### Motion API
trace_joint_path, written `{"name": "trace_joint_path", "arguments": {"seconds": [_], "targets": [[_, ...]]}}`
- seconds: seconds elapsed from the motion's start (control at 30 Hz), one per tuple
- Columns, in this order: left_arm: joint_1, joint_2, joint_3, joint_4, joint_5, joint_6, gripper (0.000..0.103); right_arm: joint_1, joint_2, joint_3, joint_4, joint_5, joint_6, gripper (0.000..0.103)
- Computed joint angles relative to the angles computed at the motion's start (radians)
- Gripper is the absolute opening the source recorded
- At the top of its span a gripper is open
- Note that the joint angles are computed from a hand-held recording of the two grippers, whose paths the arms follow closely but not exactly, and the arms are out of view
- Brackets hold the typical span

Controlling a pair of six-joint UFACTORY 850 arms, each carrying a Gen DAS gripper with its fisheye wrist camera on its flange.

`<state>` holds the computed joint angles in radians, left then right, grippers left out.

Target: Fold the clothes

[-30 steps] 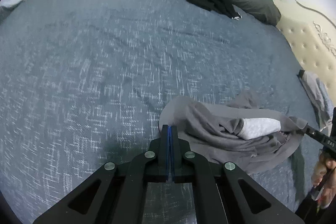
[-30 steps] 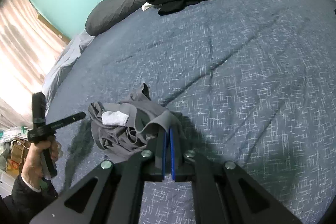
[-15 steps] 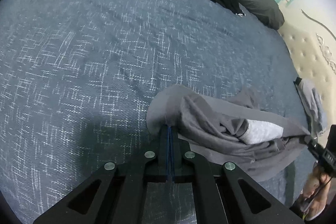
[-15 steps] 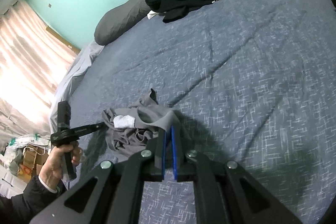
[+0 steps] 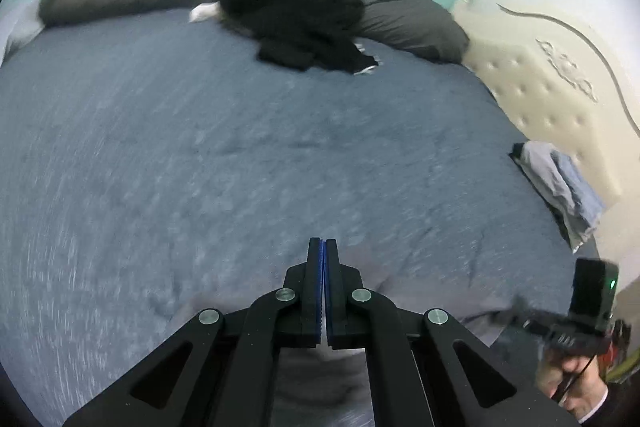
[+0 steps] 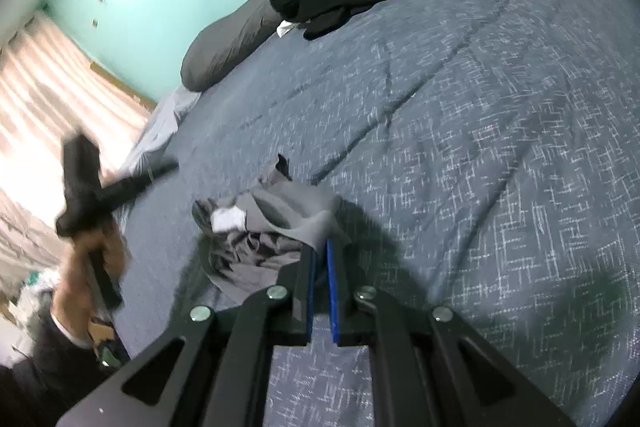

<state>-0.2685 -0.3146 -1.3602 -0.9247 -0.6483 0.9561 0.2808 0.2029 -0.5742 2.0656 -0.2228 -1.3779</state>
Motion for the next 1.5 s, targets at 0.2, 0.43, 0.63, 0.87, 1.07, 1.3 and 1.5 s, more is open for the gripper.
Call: {"name": "trace_joint_path", "arguments": {"seconds": [0.2, 0.43, 0.63, 0.87, 1.07, 1.3, 1.5], "targets": [[-0.01, -0.013, -0.016, 0.141, 0.017, -0.136, 0.0, -0.026, 0.015, 0.02, 0.015, -0.031, -0.016, 0.006], [0.047, -0.053, 0.002, 0.269, 0.006, -0.295, 0.001, -0.041, 0.017, 0.03, 0.022, -0.06, -0.021, 0.006], [0.086, -0.07, 0.022, 0.304, -0.001, -0.335, 0.025, -0.037, 0.013, 0.029, 0.045, -0.062, -0.035, 0.006], [0.126, -0.062, 0.046, 0.239, -0.036, -0.295, 0.026, -0.041, 0.006, 0.03, 0.048, -0.074, -0.032, 0.006], [0.135, -0.062, 0.06, 0.192, -0.045, -0.259, 0.039, -0.042, -0.002, 0.029, 0.046, -0.084, -0.034, 0.006], [0.103, -0.041, 0.087, 0.226, 0.019, -0.266, 0.003, -0.045, 0.001, 0.032, 0.043, -0.085, -0.033, 0.006], [0.09, -0.005, 0.088, 0.173, 0.039, -0.201, 0.003, -0.041, 0.005, 0.032, 0.036, -0.08, -0.034, 0.006]]}}
